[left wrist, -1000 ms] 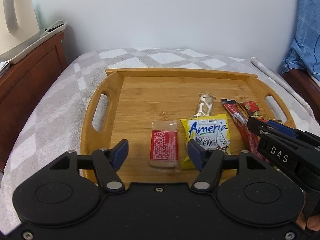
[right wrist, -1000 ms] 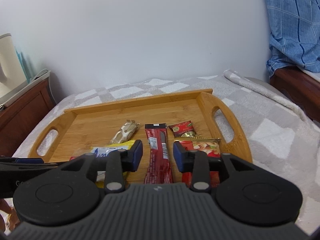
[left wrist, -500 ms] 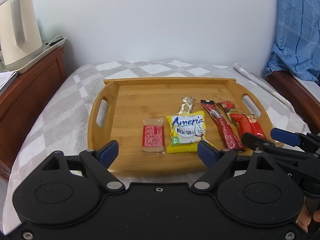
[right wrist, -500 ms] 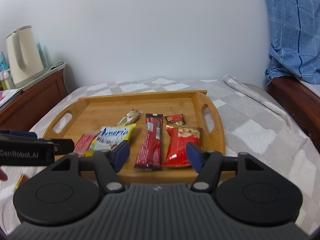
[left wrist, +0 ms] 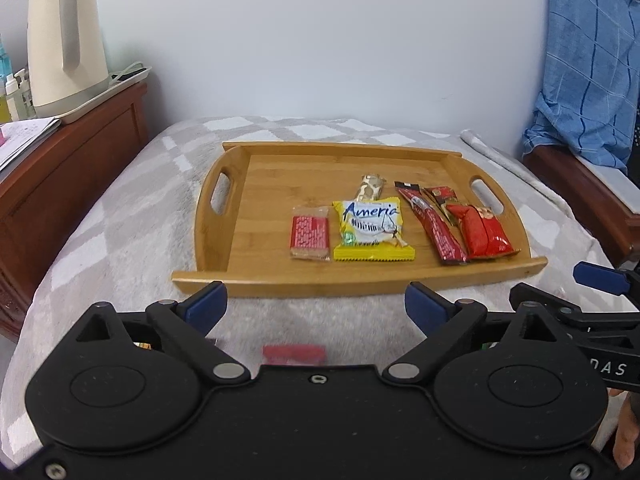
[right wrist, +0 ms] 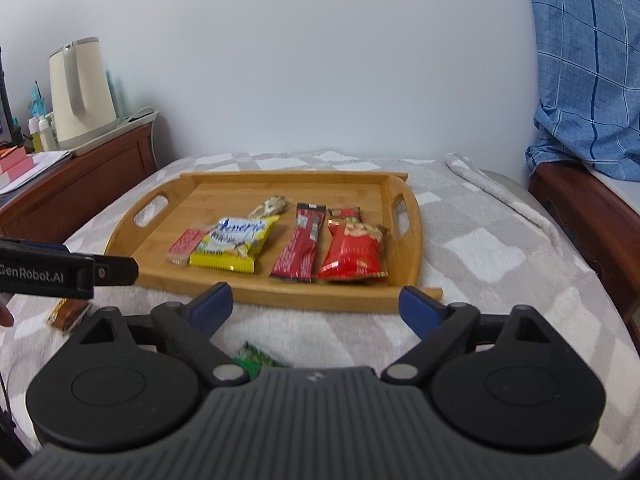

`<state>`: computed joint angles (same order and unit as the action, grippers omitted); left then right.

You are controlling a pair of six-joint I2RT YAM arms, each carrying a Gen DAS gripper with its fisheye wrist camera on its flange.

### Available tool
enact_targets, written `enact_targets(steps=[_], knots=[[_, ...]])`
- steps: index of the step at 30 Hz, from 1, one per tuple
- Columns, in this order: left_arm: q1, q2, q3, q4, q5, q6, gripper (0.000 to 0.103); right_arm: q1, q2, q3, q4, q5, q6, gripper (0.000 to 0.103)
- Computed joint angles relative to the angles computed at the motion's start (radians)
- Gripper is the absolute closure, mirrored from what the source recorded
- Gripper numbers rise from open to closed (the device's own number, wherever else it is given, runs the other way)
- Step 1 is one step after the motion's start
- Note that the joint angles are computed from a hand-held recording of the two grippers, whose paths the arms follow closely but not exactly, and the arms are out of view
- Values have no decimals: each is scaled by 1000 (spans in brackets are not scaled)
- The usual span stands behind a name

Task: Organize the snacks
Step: 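Move both open grippers back to the snacks beside the tray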

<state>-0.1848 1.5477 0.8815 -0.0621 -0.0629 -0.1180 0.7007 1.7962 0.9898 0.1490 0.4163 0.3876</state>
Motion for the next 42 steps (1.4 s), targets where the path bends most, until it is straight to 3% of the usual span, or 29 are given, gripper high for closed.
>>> enact_targets(steps=[2,12,17,22,29,35,40,42], knots=[[-1,-20,-31,15,-3,12,7,6,-15,-32,17,2,2,0],[10,-120,-236,154,30,0,5,39,-47,-140,46,50,42,0],[4,-133,-324,223,2,-3,5,63,-17,-127,6,116,54,0],[4,-133,-392,262,-13,-10,5,80,3,-137,16,113,95,0],[13,-97,-414,293,-32,-8,5,112,33,-126,22,184,76,0],[15,-45,-406,323,-40,-8,10,117,50,-119,26,168,60,2],[14,-26,-398,323,-40,-17,28,108,70,-96,-7,140,82,8],[14,-20,-401,335,-37,-19,30,98,74,-93,-16,118,104,10]])
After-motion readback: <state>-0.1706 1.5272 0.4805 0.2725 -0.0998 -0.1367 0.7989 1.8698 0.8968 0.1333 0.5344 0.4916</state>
